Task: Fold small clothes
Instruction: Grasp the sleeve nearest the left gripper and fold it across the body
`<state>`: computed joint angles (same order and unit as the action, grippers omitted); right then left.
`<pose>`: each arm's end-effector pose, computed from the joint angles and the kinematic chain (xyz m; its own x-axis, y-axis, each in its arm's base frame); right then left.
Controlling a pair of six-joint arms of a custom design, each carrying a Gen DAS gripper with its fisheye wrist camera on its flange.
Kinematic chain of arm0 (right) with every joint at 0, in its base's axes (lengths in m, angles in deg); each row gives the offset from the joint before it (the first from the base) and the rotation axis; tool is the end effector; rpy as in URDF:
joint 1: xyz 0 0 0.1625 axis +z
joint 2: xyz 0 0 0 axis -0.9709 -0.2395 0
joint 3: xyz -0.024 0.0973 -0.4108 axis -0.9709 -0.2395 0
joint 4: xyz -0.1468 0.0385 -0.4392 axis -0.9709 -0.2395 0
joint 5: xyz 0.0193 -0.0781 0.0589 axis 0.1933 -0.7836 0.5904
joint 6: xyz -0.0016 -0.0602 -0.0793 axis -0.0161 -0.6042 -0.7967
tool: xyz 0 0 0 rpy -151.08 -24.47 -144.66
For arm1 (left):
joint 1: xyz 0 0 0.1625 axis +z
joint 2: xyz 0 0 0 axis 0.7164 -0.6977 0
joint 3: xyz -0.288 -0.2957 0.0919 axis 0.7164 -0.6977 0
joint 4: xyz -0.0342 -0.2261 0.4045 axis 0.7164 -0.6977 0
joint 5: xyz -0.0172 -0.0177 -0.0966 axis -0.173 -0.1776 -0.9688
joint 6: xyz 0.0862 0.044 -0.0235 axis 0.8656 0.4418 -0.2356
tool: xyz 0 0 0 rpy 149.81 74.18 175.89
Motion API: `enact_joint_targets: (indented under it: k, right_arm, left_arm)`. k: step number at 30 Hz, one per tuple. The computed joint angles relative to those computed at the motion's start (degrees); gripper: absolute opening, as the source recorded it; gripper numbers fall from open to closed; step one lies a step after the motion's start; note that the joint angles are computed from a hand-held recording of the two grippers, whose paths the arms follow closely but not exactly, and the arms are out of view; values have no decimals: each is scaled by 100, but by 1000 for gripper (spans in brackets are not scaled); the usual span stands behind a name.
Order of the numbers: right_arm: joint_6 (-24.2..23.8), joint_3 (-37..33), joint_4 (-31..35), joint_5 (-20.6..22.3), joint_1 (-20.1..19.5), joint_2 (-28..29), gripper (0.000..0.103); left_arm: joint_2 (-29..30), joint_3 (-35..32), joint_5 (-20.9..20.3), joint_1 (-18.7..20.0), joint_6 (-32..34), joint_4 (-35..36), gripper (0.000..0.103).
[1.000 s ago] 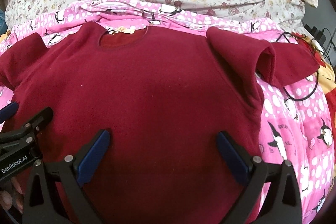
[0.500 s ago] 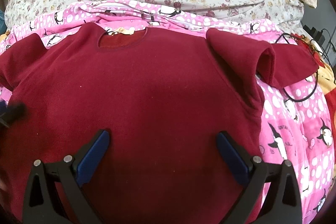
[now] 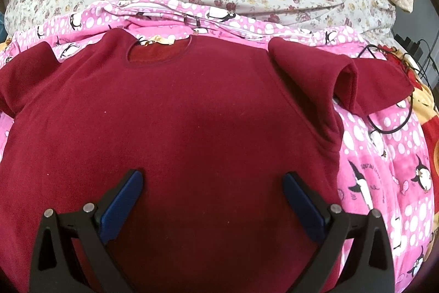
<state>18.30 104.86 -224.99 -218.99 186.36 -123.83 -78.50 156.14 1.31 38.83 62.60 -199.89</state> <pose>0.2683 -0.5577 0.0704 -0.6607 -0.0877 0.7455 -0.4610 0.8312 -0.3108 0.1125 -0.5771 0.4983 -0.9463 -0.3212 -0.0368 -0.1818 0.6228 -0.7609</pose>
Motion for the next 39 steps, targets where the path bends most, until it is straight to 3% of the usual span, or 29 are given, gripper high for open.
enact_joint_targets:
  k: [2,4,12,13,14,15,16,17,19,22,24,28,32,35,39]
  right_arm:
    - [-17,-2,-21,5,-3,8,103]
    - [-36,-5,-38,-2,-4,18,103]
    - [-150,-54,-132,-74,19,96,103]
    - [-148,-54,-136,-68,17,96,103]
    - [-149,-50,-144,-70,19,96,103]
    - [-154,-50,-152,-73,20,99,103]
    - [-158,-55,-157,-76,21,105,103]
    - [-154,-52,-155,-73,20,102,103]
    - [-154,-48,-158,-70,20,100,103]
    - [-149,-47,-154,-62,18,98,103]
    - [-165,-47,-172,-67,19,102,103]
    - [-156,-38,-175,-60,17,91,103]
    - [-135,-42,-156,-84,24,94,103]
    - [-47,-38,-55,-81,28,65,103]
    - [319,27,325,161,-14,-156,103]
  left_arm:
    - [143,-121,-385,277,-94,19,88]
    - [317,-253,-514,432,-141,202,86]
    - [688,-417,-202,393,11,-65,86]
    - [706,-419,-139,372,-4,-146,74]
    - [708,-413,-123,379,5,-214,50]
    - [712,-407,-13,368,-18,-236,38]
    - [729,-398,246,319,-51,-212,21]
    - [752,-391,581,251,-47,-130,10]
    - [766,-336,1064,106,120,-148,0]
    - [649,-132,1992,-295,483,-505,0]
    - [506,59,2641,-640,1074,-1324,0]
    - [192,152,3486,-1129,1727,-2682,0]
    - [37,189,3428,-1425,1820,-2373,0]
    - [81,350,2831,-1612,1605,-1905,0]
    - [631,525,1647,-1838,1196,-1426,0]
